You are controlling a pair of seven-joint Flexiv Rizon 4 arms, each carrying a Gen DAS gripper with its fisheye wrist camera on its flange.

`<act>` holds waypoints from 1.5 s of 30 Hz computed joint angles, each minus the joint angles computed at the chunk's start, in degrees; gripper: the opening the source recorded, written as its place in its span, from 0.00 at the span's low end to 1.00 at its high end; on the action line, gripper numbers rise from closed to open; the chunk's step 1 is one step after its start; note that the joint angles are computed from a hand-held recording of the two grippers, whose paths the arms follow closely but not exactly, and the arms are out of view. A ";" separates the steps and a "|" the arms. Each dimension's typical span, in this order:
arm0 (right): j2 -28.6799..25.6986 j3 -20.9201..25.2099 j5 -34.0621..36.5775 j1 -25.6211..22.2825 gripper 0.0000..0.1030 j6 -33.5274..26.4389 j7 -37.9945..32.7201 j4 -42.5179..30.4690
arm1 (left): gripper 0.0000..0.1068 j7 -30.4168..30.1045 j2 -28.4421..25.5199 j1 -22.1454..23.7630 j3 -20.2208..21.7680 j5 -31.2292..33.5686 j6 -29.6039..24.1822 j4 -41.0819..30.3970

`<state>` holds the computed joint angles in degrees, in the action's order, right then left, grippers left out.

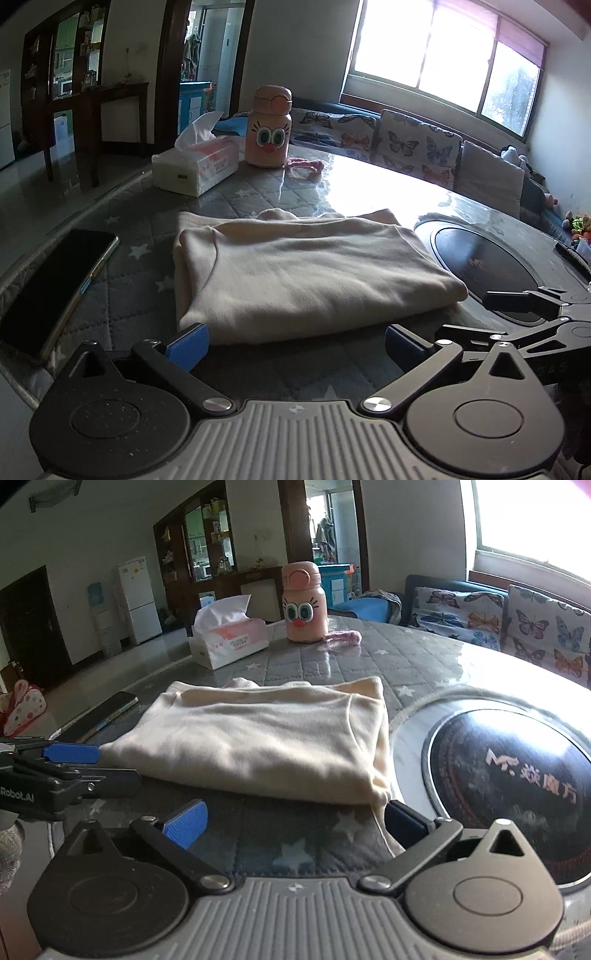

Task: Fold clothes

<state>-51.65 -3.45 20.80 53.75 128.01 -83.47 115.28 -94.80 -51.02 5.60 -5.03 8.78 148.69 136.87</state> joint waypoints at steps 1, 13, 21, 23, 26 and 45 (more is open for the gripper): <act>0.00 0.33 -0.12 -0.23 1.00 -0.06 0.17 0.12 | 0.96 -0.07 -0.01 -0.17 0.10 -0.29 0.11 0.20; -0.16 -3.75 4.35 5.14 1.00 -2.67 0.00 0.39 | 0.96 0.30 0.18 -2.88 1.26 -4.21 -0.17 2.08; 0.15 -5.25 5.64 6.97 1.00 -3.37 0.78 1.11 | 0.96 0.22 0.56 -3.98 1.82 -5.86 0.54 3.31; 0.23 -5.33 5.73 7.17 1.00 -3.39 0.90 1.31 | 0.96 0.25 0.65 -4.30 1.91 -6.19 0.71 3.59; 0.31 -5.68 6.03 7.72 1.00 -3.59 1.04 1.53 | 0.96 0.26 0.69 -4.67 1.99 -6.51 0.93 3.96; 1.03 -4.52 6.46 8.05 1.00 -2.37 1.45 2.83 | 0.96 -0.25 0.80 -6.14 2.21 -8.00 1.82 5.42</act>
<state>-50.62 -7.97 27.26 61.80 125.64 -82.02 118.11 -95.05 -50.23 -0.54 -2.82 0.77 150.51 142.30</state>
